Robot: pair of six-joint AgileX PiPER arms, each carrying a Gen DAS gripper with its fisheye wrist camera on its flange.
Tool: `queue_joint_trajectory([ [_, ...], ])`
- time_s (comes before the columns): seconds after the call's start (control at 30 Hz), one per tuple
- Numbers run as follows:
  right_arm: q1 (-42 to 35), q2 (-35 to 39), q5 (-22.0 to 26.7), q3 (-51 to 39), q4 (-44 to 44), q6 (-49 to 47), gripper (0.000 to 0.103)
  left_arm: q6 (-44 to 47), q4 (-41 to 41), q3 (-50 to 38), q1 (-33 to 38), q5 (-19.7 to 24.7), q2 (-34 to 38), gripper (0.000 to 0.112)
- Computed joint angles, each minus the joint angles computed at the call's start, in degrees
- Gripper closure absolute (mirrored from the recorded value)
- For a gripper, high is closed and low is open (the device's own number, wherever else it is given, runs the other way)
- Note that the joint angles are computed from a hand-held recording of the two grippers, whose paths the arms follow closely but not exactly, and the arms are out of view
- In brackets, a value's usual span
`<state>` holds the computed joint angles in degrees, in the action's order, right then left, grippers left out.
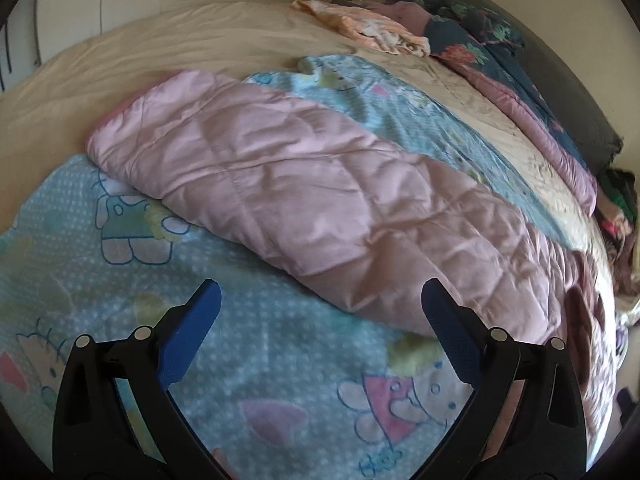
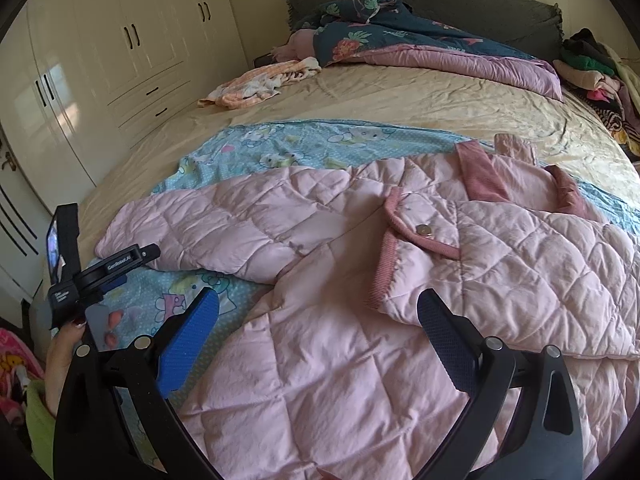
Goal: Fold large clothes
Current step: 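Move the left gripper to the cuff of the other sleeve, then close the left gripper on the sleeve cuff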
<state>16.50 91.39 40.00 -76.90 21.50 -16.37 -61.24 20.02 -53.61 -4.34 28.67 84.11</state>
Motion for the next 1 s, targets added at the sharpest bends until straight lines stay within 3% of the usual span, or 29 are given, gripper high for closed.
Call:
queue_joint_trajectory([
  [0.4,-3.6,0.0,0.6,1.7,3.8,-3.4,0.004,15.5,-21.5,4.1,14.4,-13.3,1.8,0.018],
  [0.57,-5.9,-1.0,0.5,2.7,5.3,-5.0,0.004,13.5,-18.6,2.6,17.2,-14.1,3.2,0.021],
  [0.67,-7.0,-1.4,0.4,3.0,5.6,-5.0,0.004,6.1,-11.2,2.4,18.0,-13.7,3.3,0.044],
  [0.7,-7.3,-1.5,0.3,3.2,5.8,-5.0,0.004,3.8,-8.6,2.5,18.2,-13.2,3.0,0.059],
  [0.83,-9.1,-2.5,0.4,4.2,7.5,-5.8,0.004,4.7,-9.3,5.0,19.1,-16.4,0.1,0.091],
  [1.0,-10.7,-4.4,0.5,5.6,9.4,-7.0,0.004,-11.6,8.8,4.9,14.9,-13.0,-5.8,0.097],
])
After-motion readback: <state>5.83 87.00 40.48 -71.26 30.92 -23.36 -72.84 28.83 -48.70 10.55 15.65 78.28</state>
